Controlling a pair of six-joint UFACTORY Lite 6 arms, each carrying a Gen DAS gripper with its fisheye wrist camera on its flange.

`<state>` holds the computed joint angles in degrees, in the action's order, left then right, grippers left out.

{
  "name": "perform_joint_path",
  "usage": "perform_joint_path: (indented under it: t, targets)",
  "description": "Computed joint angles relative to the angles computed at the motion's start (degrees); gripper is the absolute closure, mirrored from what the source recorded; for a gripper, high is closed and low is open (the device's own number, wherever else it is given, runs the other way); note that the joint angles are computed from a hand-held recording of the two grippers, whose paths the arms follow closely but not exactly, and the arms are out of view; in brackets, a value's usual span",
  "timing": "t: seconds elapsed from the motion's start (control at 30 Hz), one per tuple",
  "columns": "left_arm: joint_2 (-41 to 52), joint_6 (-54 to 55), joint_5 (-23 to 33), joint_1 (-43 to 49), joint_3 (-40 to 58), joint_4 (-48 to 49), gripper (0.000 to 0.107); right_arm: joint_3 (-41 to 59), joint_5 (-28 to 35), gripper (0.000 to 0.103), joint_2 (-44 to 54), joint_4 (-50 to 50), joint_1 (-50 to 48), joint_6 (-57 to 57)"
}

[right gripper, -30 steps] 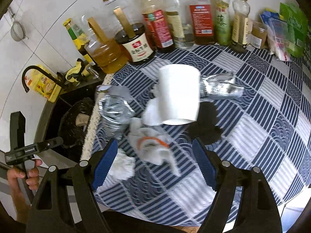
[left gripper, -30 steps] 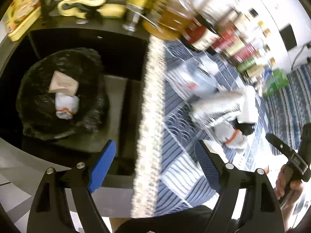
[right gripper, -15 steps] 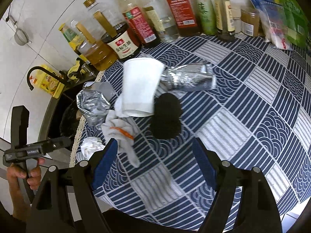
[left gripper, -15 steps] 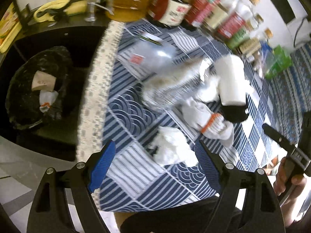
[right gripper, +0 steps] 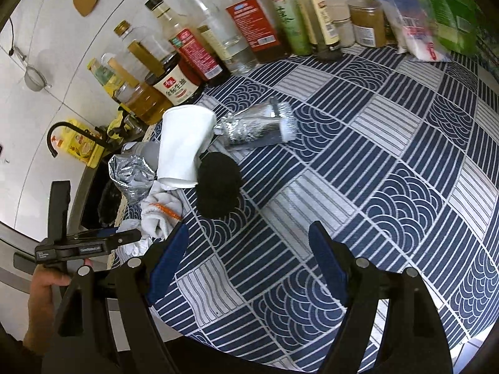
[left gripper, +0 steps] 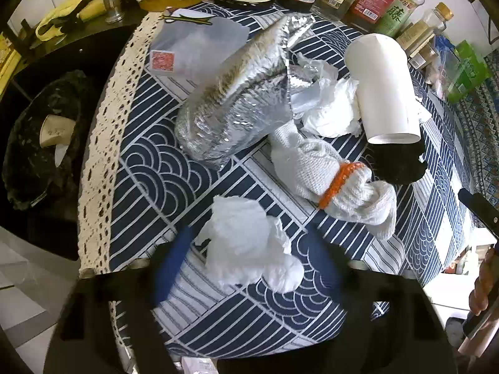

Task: Collect trash
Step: 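Grasp the crumpled white tissue with the left tool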

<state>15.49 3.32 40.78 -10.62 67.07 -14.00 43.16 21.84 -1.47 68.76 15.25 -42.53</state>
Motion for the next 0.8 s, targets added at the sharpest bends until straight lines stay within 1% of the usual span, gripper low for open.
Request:
perform_joint_path:
  t: [0.03,0.17,0.27,0.33,0.43,0.53,0.6,0.67,0.8]
  targets:
    - [0.9,-0.7,0.4,-0.1,0.6,0.3,0.06,-0.5,0.3,0.025,-0.3,0.5,-0.5,-0.7]
    - [-0.5,-2.2,-1.4,-0.4,-1.6,0.2,0.071,-0.2,2.0,0.025,0.7,2.9,-0.5,-4.3]
    - [-2.9,-1.3,-1.5,1.1,-3.5,-1.5,0.072,1.6,2.9,0.025,2.9,7.0,1.3,-8.7]
    - [-4.9,-0.7,-0.9,2.2,-4.8,-2.4,0.072,3.3,4.0,0.025,4.8,11.5,3.0,-12.9]
    - [-9.1,0.1,0.7,4.1,-6.4,-2.3,0.072,6.4,5.0,0.025,7.8,15.3,6.4,-16.3]
    - [-12.0,0.5,2.2,6.0,-6.9,-1.8,0.072,11.8,5.2,0.025,12.5,15.4,10.8,-16.6]
    - [-14.5,0.6,3.6,7.9,-7.4,-1.3,0.072,15.4,3.4,0.025,15.5,14.1,13.7,-15.8]
    - [-16.6,0.8,4.4,9.8,-8.2,-1.0,0.072,19.0,2.6,0.03,18.8,12.7,15.6,-15.1]
    - [-20.1,1.1,6.1,13.8,-10.2,-0.9,0.072,27.1,1.6,0.036,26.6,7.9,18.4,-11.8]
